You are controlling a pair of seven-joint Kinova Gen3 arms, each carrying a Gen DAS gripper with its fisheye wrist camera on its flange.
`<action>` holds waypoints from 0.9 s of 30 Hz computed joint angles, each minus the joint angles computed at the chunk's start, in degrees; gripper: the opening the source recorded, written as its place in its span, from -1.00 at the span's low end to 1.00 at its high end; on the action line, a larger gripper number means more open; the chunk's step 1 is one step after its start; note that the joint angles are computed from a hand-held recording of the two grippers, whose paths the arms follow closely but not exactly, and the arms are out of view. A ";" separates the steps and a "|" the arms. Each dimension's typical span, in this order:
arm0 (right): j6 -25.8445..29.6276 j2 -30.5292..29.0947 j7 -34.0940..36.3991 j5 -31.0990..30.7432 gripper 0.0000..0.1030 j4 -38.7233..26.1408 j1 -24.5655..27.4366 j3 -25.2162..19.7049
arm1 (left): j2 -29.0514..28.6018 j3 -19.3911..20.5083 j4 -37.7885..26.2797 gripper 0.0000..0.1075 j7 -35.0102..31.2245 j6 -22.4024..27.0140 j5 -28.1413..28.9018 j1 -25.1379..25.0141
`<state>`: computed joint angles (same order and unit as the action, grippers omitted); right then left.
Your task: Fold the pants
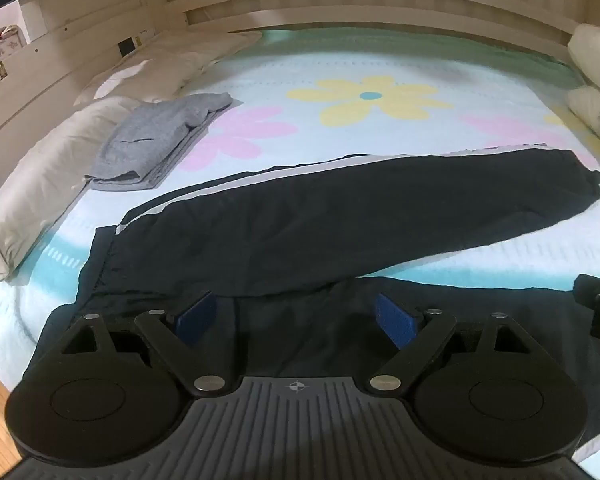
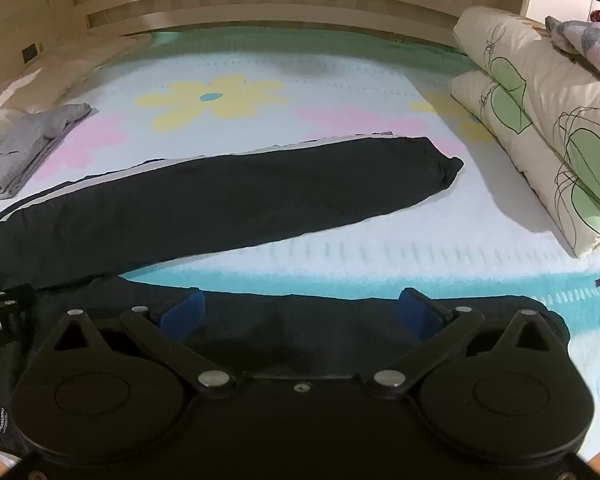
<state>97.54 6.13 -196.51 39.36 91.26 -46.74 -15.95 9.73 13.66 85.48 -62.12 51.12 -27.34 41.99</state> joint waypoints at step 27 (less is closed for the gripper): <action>-0.79 0.34 1.34 -0.97 0.99 0.14 0.36 0.42 | 0.63 -0.28 -0.39 0.62 -1.06 1.23 0.14 0.20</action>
